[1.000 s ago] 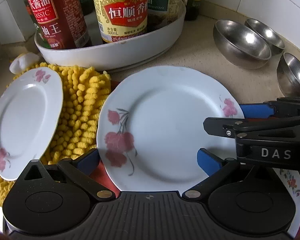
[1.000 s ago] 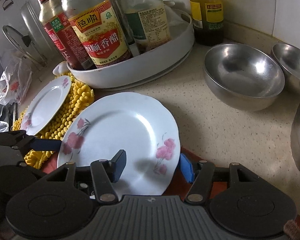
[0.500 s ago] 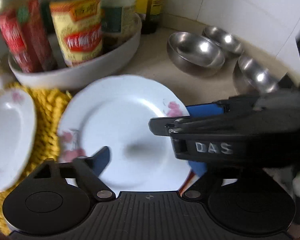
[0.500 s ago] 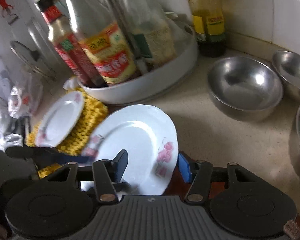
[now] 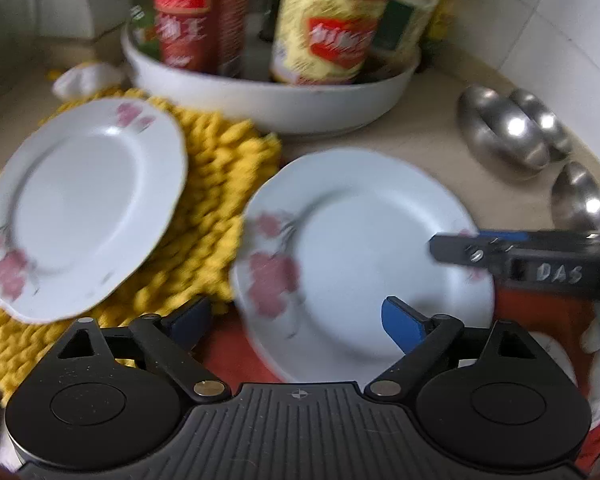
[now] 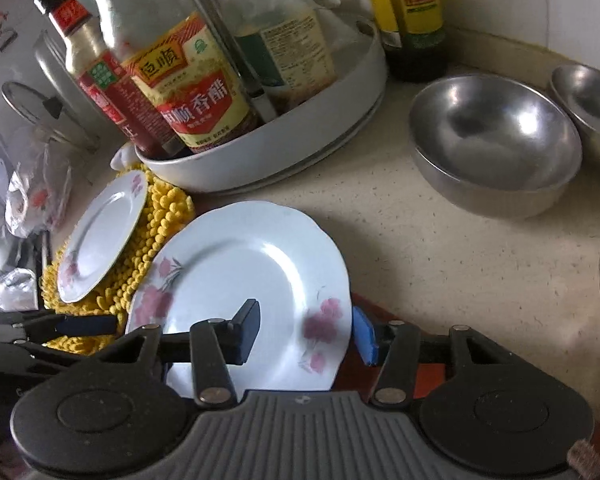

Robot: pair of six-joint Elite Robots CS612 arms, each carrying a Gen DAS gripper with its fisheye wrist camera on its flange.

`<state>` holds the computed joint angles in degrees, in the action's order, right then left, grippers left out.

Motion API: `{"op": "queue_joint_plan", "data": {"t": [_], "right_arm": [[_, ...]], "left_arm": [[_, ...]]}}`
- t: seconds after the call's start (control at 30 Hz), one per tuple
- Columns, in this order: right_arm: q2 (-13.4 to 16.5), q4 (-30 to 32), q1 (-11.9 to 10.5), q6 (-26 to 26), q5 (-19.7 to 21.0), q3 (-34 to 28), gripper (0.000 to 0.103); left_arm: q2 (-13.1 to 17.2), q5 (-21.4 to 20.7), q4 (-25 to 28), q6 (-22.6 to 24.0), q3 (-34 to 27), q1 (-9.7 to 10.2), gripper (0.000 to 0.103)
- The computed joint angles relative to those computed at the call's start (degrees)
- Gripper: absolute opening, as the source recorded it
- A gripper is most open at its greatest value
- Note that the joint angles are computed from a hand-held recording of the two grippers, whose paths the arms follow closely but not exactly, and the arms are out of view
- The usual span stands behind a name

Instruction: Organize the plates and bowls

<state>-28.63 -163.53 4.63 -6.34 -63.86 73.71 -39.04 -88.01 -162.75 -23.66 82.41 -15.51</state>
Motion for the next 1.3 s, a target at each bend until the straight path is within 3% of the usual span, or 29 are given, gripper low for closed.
{"op": "queue_joint_plan", "data": {"t": [0.13,0.23,0.37,0.43,0.53,0.97,1.3], "right_arm": [[-0.35,0.19,-0.25,0.44,0.24,0.56,0.047],[-0.53,0.01,-0.52,0.72,1.01,1.03,0.047],[-0.47,-0.13,-0.20,-1.69,-0.11,0.88,0.047],[-0.48,0.93,-0.29,-1.32,0.17,0.52,0.047],[-0.92,1.05,-0.36,-0.62,-0.35,1.06,0.047],[-3.93,-2.68,-1.12,1.83,1.17,4.81,0.047],[-8.54,-4.03,-2.34,2.72,0.65,12.06,0.047]], "left_arm": [[0.15,-2.49,-1.10,3.22,0.06,0.08,0.096],[0.52,-3.91,-2.57,3.17,0.03,0.40,0.103],[2.57,-1.36,-0.98,5.62,-2.64,-0.04,0.102],[2.57,0.71,0.25,5.67,-2.89,-0.58,0.097],[2.54,-0.95,0.45,4.17,-2.88,-0.38,0.094],[-0.33,2.20,-3.57,3.79,0.03,-1.81,0.095],[-3.01,-0.55,-5.59,6.47,4.50,-3.13,0.095]]}}
